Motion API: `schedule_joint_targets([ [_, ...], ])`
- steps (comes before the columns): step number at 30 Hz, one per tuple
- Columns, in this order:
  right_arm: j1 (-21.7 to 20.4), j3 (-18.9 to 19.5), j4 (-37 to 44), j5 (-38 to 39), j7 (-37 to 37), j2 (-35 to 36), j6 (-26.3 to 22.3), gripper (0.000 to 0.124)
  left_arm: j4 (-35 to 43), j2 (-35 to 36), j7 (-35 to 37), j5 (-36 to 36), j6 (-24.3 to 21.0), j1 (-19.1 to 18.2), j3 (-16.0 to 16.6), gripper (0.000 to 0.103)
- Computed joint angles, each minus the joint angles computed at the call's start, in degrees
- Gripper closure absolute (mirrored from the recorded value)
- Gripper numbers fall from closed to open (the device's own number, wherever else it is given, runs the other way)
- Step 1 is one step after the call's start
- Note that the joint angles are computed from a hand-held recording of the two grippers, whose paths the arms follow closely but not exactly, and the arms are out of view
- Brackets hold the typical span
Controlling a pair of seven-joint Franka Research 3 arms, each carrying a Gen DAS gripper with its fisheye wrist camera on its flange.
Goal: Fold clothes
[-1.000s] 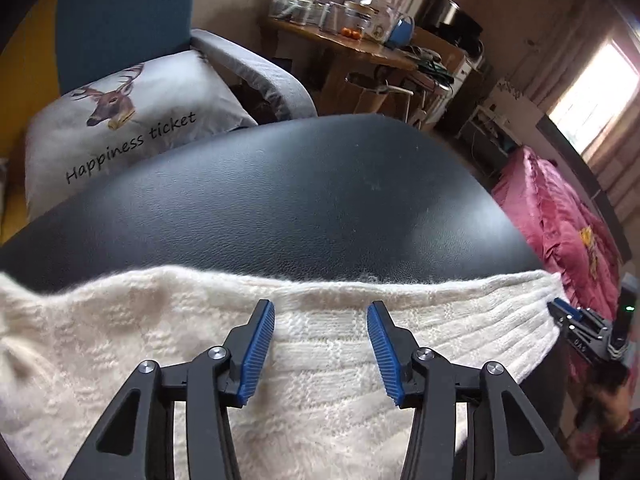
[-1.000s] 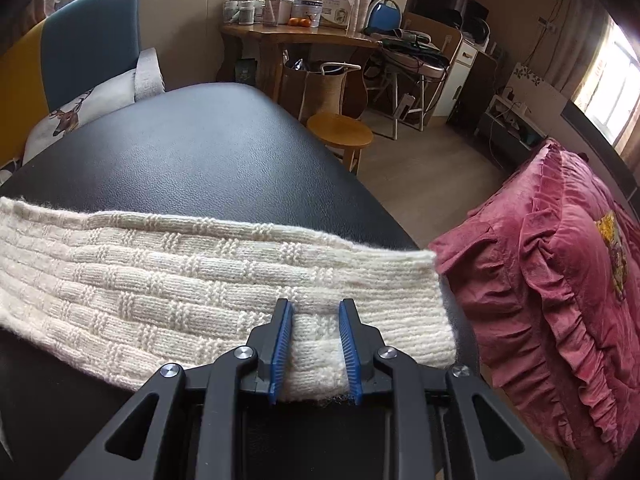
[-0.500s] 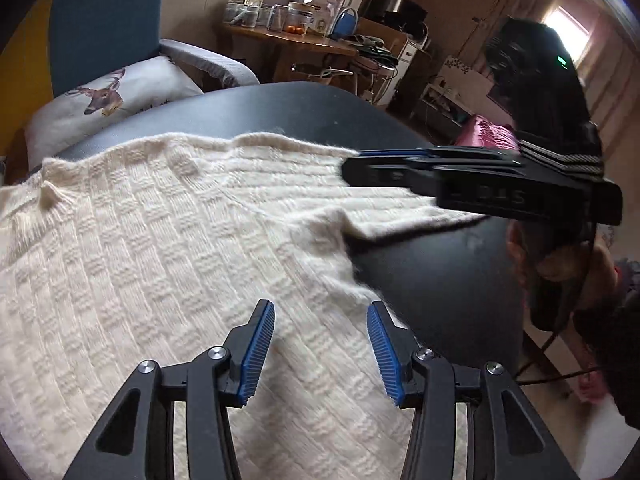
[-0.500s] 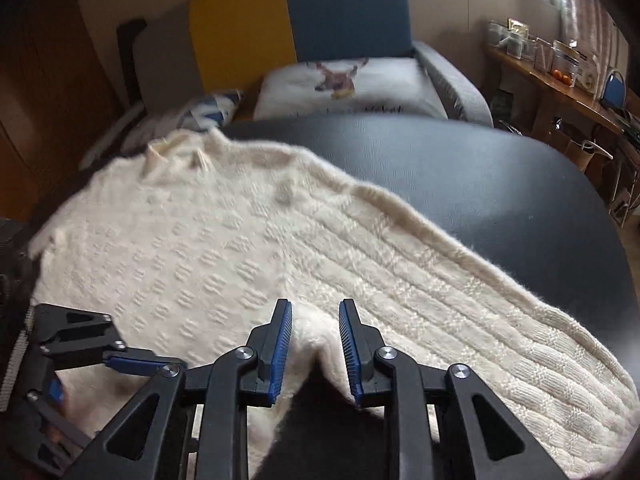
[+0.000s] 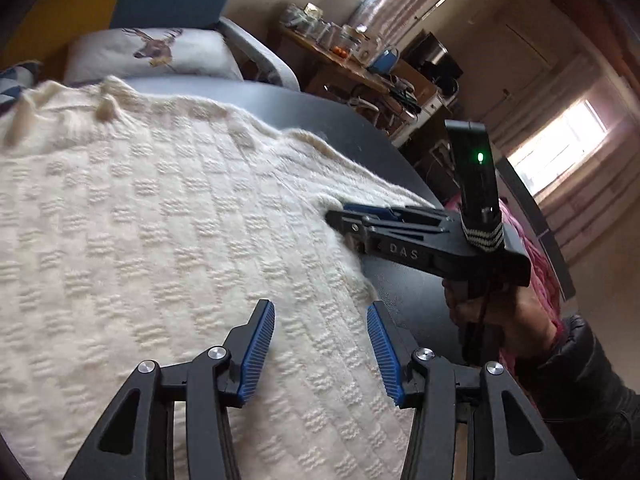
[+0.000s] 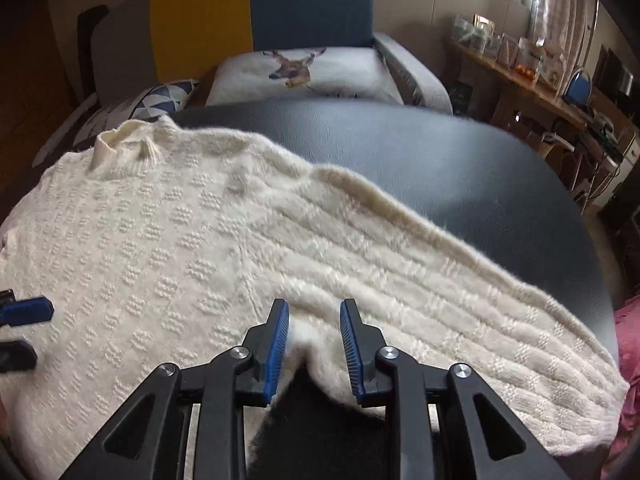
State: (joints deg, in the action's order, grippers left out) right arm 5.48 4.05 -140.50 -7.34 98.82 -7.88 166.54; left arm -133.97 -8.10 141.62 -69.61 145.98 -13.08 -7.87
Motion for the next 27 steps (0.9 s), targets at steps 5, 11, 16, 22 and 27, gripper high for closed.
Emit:
schedule_joint_targets([
  [5,6.7,1.0,7.5,8.1,-9.0,4.7,2.3,0.096,-3.0,-2.4,-3.2,5.8,7.3,4.4,3.4,0.051],
  [11,11.3,0.8,20.1,10.1,-9.5,15.3,0.3,0.096,1.8,2.7,-5.5,12.7,12.1,8.6,6.1,0.051],
  [16,13.6,-3.2,23.9,7.2,-0.1,20.4,-1.2,0.096,12.2,8.7,-0.4,4.1,-1.6,12.2,6.0,0.049],
  [22,3.5,8.4,19.3,30.2,-19.3,21.1,6.8,0.094,29.4,22.5,-6.0,6.4,-11.9,15.3,1.3,0.047],
  [27,-8.7,21.3,21.3,58.2,-42.7,22.1,5.2,0.094,44.1,34.9,-16.5,15.0,-16.7,16.0,-1.4,0.046],
])
